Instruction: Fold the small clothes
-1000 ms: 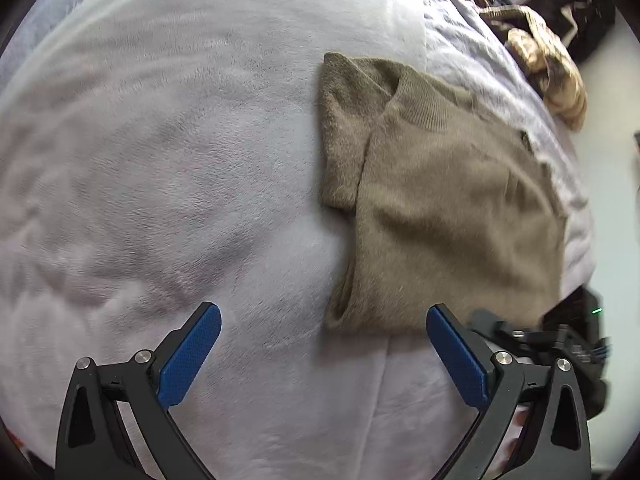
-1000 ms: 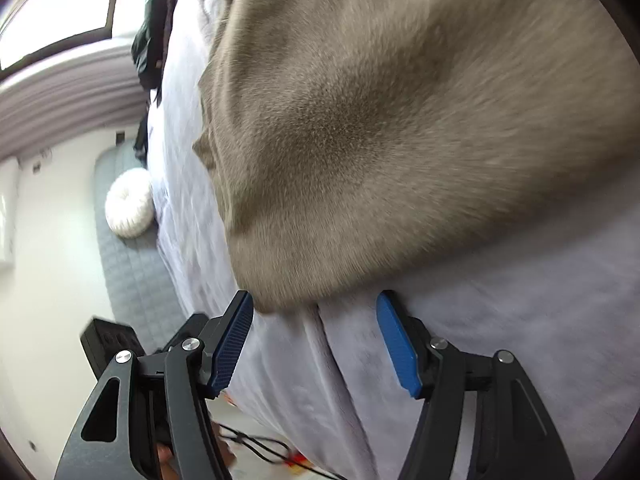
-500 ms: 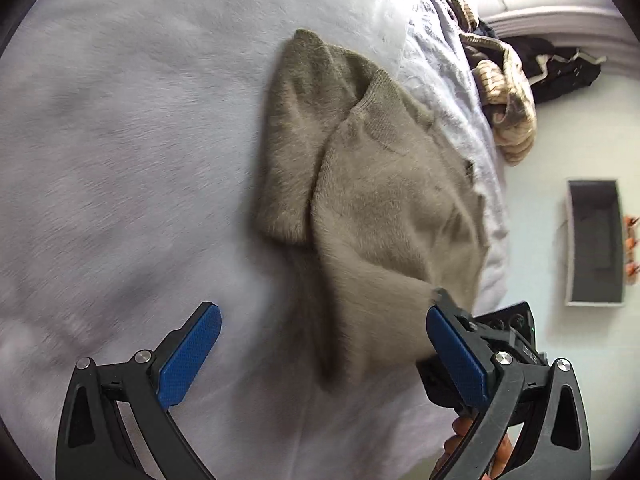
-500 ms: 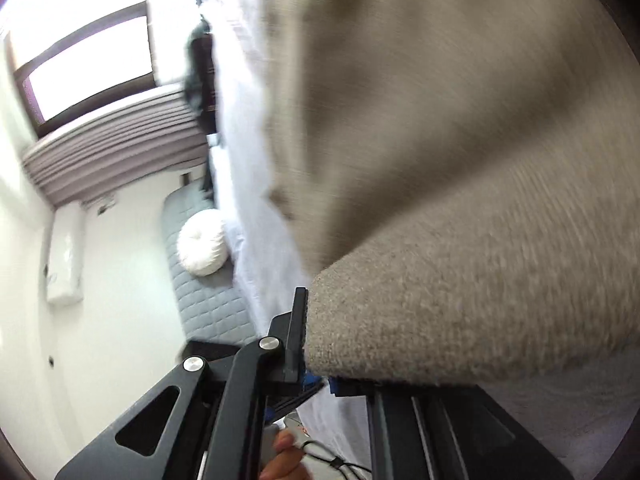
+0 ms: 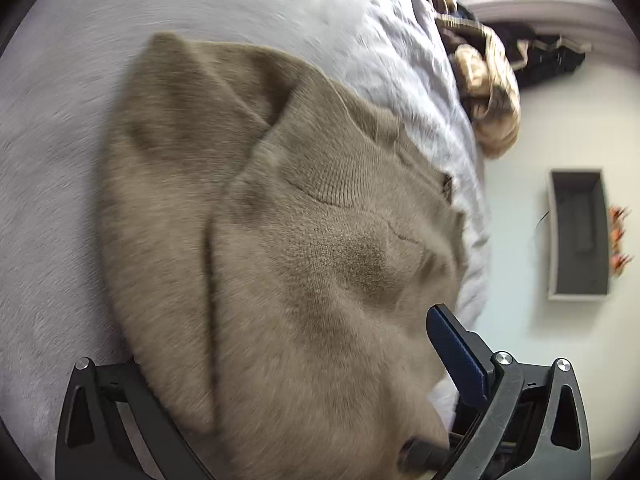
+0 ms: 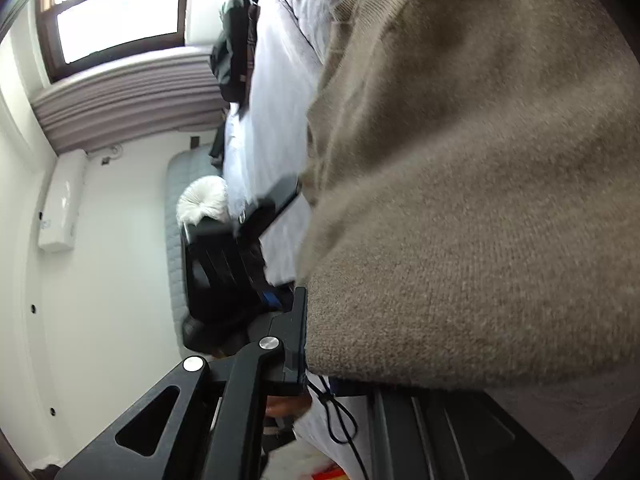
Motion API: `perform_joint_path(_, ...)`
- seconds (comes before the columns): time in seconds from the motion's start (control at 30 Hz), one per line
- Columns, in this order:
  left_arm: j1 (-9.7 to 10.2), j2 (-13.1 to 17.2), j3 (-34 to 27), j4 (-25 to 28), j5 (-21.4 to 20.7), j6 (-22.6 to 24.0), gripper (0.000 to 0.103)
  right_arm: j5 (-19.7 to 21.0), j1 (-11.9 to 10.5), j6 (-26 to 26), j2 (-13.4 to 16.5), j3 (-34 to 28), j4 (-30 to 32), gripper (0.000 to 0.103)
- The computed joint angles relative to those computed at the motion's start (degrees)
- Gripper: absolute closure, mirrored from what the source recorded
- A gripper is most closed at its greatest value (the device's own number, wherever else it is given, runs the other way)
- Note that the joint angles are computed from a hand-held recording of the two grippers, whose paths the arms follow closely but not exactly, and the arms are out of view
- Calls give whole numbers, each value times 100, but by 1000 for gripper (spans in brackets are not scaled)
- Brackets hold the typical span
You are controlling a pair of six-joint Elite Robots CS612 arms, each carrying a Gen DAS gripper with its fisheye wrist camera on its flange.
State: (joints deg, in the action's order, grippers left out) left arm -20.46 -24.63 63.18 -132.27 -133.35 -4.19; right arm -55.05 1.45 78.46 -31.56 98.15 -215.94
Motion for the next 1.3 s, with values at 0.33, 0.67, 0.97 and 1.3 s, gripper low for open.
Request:
perform_joint_path(0.33,-321,-247,340,-475,1532,674,35,421,-122,-2648,-903,532,2879,61)
perform_joint_path(0.67,-453,-447,631,-1238,1861,859,70,-1669,-229,-3709,-1082,203,4653,96)
perform_joint_path(0.97,-760,-798,991,-2339,1298,757,72,-1273,-314,-3590,-867,436,3861,98)
perform_joint_path(1.3,-1618,-944,1045,-2008,1372,2002,72,-875,-934,-1770,-955,1772,663,94)
